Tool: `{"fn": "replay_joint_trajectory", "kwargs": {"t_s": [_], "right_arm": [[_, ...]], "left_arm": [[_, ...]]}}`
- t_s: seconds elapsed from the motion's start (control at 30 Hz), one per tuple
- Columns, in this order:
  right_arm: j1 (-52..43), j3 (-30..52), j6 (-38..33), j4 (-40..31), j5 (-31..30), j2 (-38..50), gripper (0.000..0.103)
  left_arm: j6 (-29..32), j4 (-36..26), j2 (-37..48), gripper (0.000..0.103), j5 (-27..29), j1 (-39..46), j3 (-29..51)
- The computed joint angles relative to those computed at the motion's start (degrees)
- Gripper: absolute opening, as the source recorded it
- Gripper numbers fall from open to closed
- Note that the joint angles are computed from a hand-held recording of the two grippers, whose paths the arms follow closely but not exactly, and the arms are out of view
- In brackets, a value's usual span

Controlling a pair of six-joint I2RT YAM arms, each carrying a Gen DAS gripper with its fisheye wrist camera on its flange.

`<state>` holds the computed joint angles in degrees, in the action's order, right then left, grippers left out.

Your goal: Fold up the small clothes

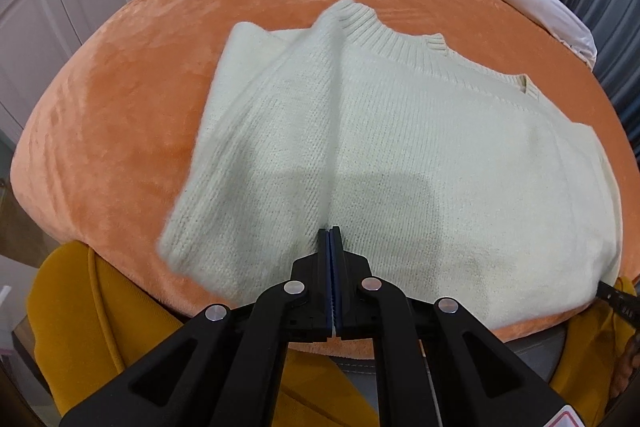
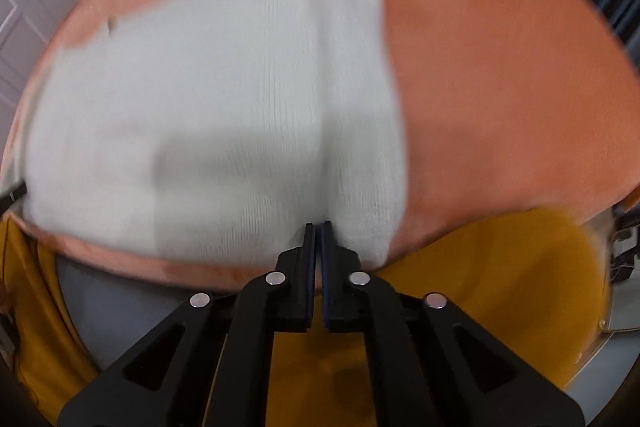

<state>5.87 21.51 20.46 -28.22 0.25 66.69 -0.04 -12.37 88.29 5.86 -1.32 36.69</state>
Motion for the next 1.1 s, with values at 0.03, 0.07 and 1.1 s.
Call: {"fn": "replay_joint_trajectory", "kwargs": {"t_s": [0.03, 0.07, 1.1], "right_arm": [[0.5, 1.0, 1.0, -1.2, 0.3, -0.7, 0.0], [1.6, 2.0, 2.4, -2.6, -0.2, -3.5, 0.005], [29.9, 46.7, 8.6, -0.8, -0.9, 42.5, 0.002]], "left_arm": [[0.3, 0.0, 0.1, 0.007, 0.3, 0.3, 0.0], [0.6, 0.0, 0.2, 0.007, 0.8, 0.8, 0.1], [2.6, -2.7, -1.9, 0.007, 16.3, 11.1, 0.4]]}}
